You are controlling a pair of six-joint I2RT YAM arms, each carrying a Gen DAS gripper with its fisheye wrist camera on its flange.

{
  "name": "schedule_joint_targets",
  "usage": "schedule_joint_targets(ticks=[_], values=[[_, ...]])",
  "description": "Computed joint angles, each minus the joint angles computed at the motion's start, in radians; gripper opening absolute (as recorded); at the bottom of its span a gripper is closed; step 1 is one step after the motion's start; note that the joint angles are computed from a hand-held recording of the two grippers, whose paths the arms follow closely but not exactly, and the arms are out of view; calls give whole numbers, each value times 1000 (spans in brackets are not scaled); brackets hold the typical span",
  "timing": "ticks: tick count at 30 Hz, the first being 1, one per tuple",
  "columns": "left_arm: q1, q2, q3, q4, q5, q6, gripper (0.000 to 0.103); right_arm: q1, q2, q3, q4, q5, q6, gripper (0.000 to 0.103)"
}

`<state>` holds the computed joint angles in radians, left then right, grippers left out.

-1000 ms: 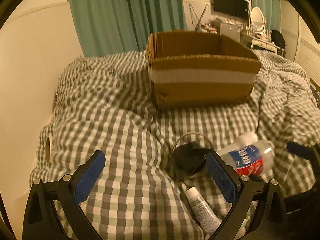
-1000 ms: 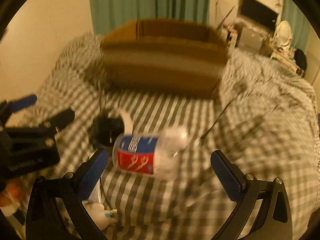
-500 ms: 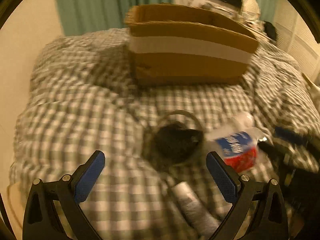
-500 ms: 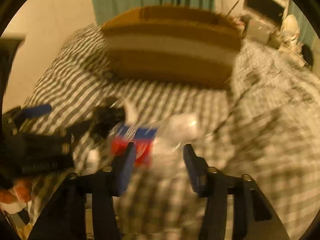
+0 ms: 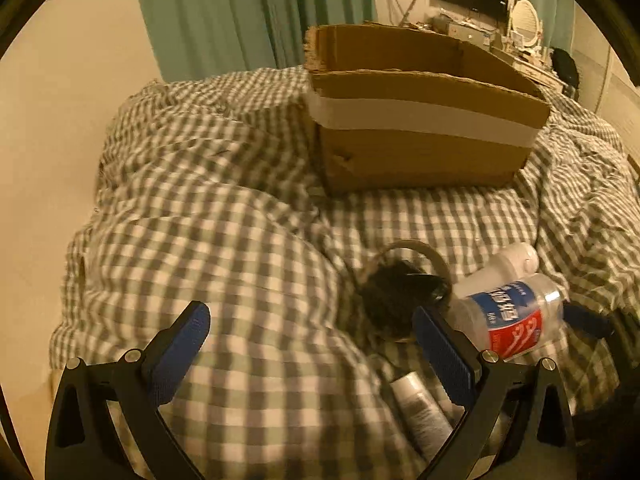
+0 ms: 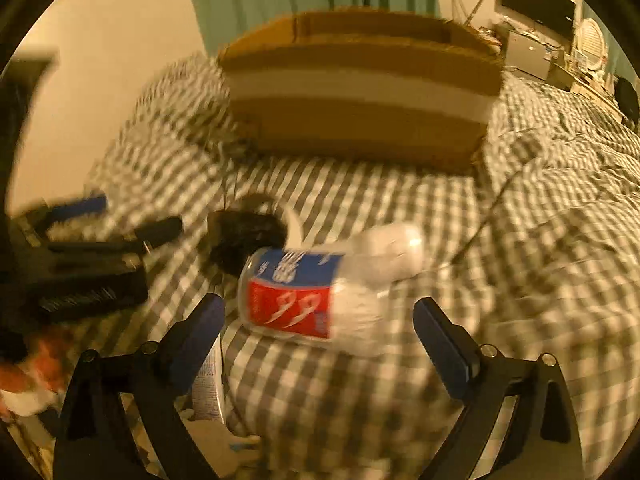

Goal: Organize objects
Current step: 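Grasp the clear red-labelled container with the right tool while the left tool grasps the tape roll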

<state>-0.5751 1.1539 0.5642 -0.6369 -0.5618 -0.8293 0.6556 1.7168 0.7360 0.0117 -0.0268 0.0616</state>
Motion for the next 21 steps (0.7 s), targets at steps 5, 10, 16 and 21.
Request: schedule_joint_targets(ticks=[5, 10, 16, 21], values=[[76, -37, -44, 46, 76, 34, 103, 75, 138, 80, 17, 170, 2, 94], [45, 22, -38, 69, 80, 35, 103, -50, 64, 41, 21, 45, 30, 92], [-36, 140, 9, 168, 114, 106, 103, -230, -131, -11, -8, -62, 7, 92], [-30, 337, 100, 239, 167, 147, 103, -331, -164, -29, 17, -169, 24, 92]])
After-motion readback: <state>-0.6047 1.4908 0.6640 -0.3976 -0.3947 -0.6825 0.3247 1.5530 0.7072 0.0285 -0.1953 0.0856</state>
